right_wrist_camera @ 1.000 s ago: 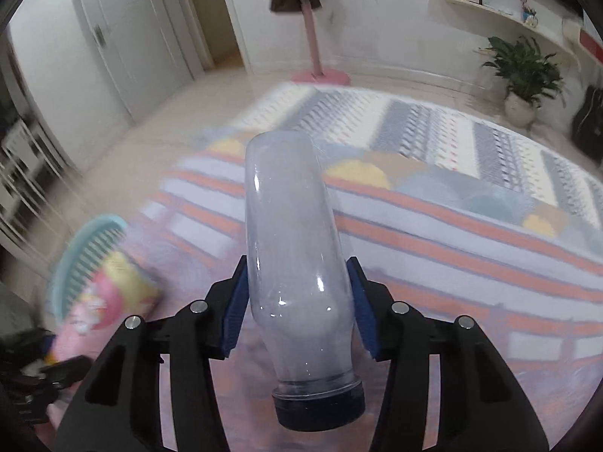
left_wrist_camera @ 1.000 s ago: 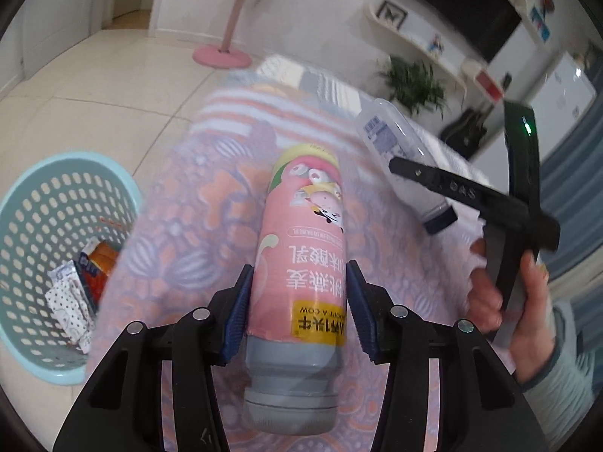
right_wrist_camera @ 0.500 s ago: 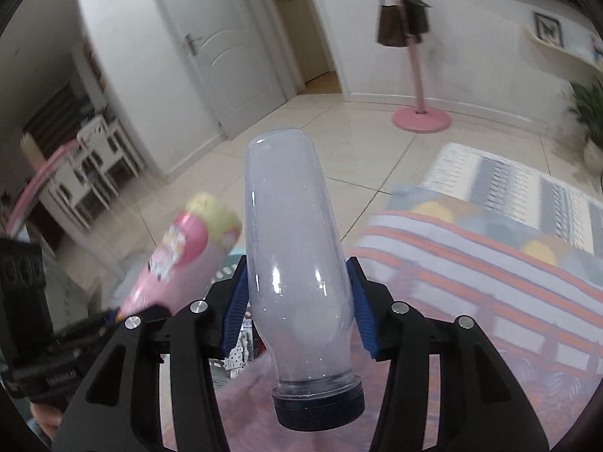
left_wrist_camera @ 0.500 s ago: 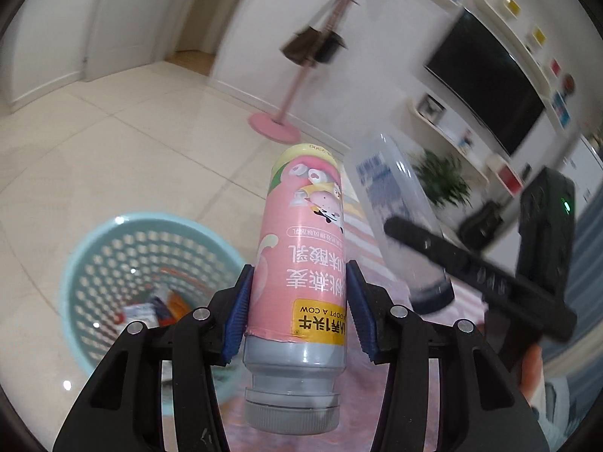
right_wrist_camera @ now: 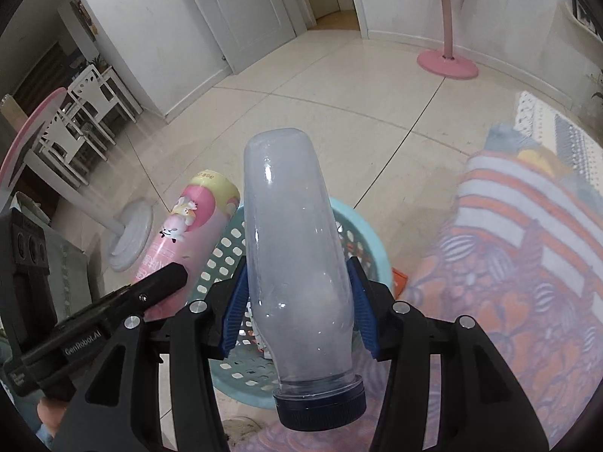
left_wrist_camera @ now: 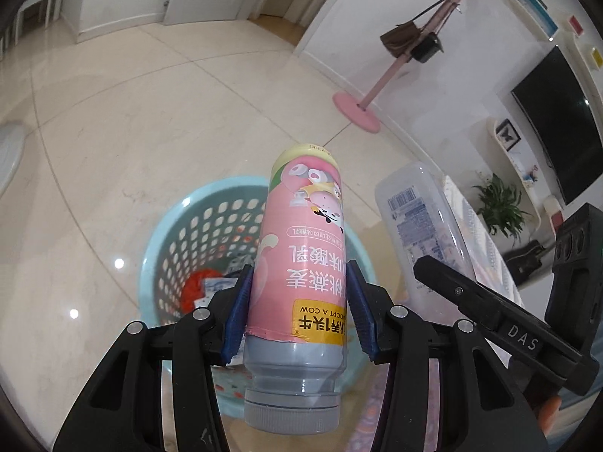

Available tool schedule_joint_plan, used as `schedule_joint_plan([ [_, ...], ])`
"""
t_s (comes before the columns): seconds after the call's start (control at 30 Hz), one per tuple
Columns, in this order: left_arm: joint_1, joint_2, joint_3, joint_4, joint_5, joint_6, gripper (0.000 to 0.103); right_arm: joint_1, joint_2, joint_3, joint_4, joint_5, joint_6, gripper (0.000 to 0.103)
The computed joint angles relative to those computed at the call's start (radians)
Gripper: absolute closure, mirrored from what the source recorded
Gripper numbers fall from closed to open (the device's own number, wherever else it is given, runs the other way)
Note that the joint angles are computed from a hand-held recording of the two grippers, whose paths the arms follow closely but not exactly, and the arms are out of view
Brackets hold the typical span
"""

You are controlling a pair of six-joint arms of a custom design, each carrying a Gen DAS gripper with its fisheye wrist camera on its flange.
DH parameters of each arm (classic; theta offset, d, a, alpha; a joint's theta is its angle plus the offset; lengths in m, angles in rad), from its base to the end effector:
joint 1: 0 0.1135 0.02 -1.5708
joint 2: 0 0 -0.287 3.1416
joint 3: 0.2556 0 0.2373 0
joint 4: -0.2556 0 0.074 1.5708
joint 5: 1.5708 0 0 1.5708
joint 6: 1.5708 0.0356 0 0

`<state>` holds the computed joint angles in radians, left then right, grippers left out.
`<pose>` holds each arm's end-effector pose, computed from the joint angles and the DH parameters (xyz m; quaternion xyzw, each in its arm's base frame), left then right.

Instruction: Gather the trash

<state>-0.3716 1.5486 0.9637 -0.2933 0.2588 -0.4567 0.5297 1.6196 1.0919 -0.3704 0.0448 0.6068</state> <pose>0.2831 -0.1201 0.2403 0.0041 0.9338 -0.2466 0.2593 0.2863 0.1658 0.2507 0.0438 0.9427 0.1597 0.2895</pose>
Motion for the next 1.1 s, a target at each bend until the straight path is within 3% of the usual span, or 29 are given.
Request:
schedule_joint_plan([
  [0.27,0.020,0.012,0.012,-0.008,-0.008,0.015,0.050,-0.004,0.055,0.002,0.029,-0.039,0.010,0.053],
  [0.33,0.023,0.000,-0.002,0.001,-0.010,0.020,0.045,-0.006,0.040,-0.019,0.040,-0.043,0.012,0.053],
  [0.63,-0.041,-0.094,-0.027,-0.005,-0.038,0.033,0.045,0.012,-0.138,-0.150,0.023,-0.032,0.033,0.053],
  [0.73,-0.106,-0.153,-0.022,-0.027,-0.075,0.028,0.040,0.056,-0.247,-0.180,-0.038,0.041,0.036,0.049],
  [0.93,-0.333,-0.277,0.015,-0.119,-0.295,0.008,0.024,0.195,-0.554,-0.218,-0.284,0.236,0.086,0.039],
  [1.0,-0.440,-0.317,0.015,-0.139,-0.396,-0.026,0.021,0.284,-0.616,-0.197,-0.386,0.353,0.137,0.035],
  [1.1,-0.574,-0.338,0.013,-0.161,-0.502,-0.080,0.021,0.535,-0.651,-0.129,-0.619,0.631,0.331,0.032],
])
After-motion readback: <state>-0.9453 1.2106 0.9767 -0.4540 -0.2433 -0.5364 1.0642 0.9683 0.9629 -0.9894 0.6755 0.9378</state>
